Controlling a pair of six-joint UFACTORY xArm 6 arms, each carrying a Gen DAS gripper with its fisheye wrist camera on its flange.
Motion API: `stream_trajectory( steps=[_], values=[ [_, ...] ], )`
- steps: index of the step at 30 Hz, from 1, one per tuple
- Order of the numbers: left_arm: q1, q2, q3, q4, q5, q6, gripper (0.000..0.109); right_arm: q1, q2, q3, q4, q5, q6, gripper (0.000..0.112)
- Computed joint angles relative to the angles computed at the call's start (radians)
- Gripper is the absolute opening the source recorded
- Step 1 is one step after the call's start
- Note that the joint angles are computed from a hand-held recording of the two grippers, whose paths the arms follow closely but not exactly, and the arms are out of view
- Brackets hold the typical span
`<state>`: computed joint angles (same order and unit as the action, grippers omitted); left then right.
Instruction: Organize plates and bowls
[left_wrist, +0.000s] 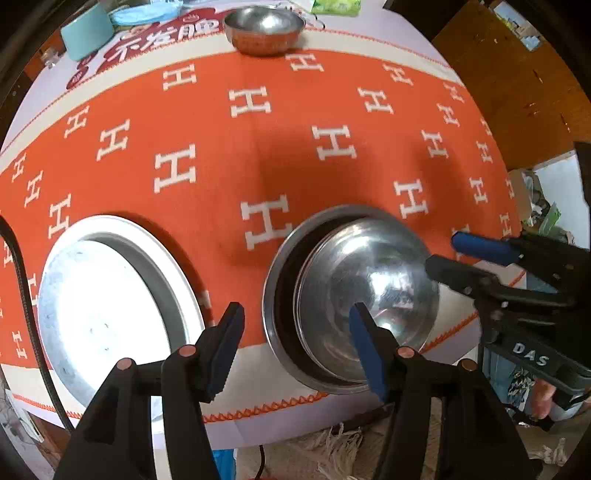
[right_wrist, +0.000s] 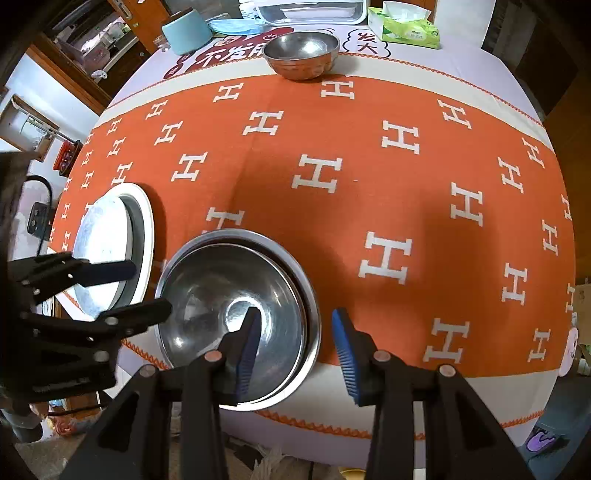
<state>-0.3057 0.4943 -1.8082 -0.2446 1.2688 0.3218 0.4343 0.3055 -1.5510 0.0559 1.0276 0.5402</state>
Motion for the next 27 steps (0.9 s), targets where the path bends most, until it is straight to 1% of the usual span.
stream_trajectory(
  steps=[2,4,6,10,12,15,22,24,27],
  values=[
    [0.002,0.001,-0.011,-0.007,0.003,-0.001,0.059,-0.001,-0.005,0.009,0.022,-0.009,-0.006,0.04],
    [0.006,-0.005,-0.013,-0.015,-0.001,-0.004,0.062,-0.001,-0.008,0.014,0.035,-0.014,-0.008,0.04],
    [0.004,-0.016,-0.001,-0.015,-0.021,-0.011,0.071,0.001,-0.01,0.017,0.039,-0.016,-0.013,0.04],
    [0.006,-0.036,0.017,-0.031,-0.049,-0.012,0.076,-0.004,-0.027,0.039,0.076,-0.042,-0.027,0.04],
    [0.008,-0.042,0.021,-0.046,-0.062,-0.013,0.082,-0.006,-0.037,0.05,0.093,-0.058,-0.035,0.04],
    [0.006,-0.049,0.029,-0.052,-0.096,-0.017,0.083,-0.008,-0.047,0.056,0.104,-0.072,-0.038,0.04],
    [-0.002,-0.043,0.002,-0.031,-0.131,-0.002,0.083,-0.023,-0.055,0.04,0.104,-0.091,-0.041,0.04],
    [-0.004,-0.034,-0.019,-0.017,-0.142,0.004,0.083,-0.03,-0.053,0.026,0.093,-0.093,-0.04,0.04],
    [-0.003,0.0,-0.09,0.0,-0.139,0.004,0.083,-0.043,-0.044,-0.009,0.064,-0.085,-0.034,0.04]
  ],
)
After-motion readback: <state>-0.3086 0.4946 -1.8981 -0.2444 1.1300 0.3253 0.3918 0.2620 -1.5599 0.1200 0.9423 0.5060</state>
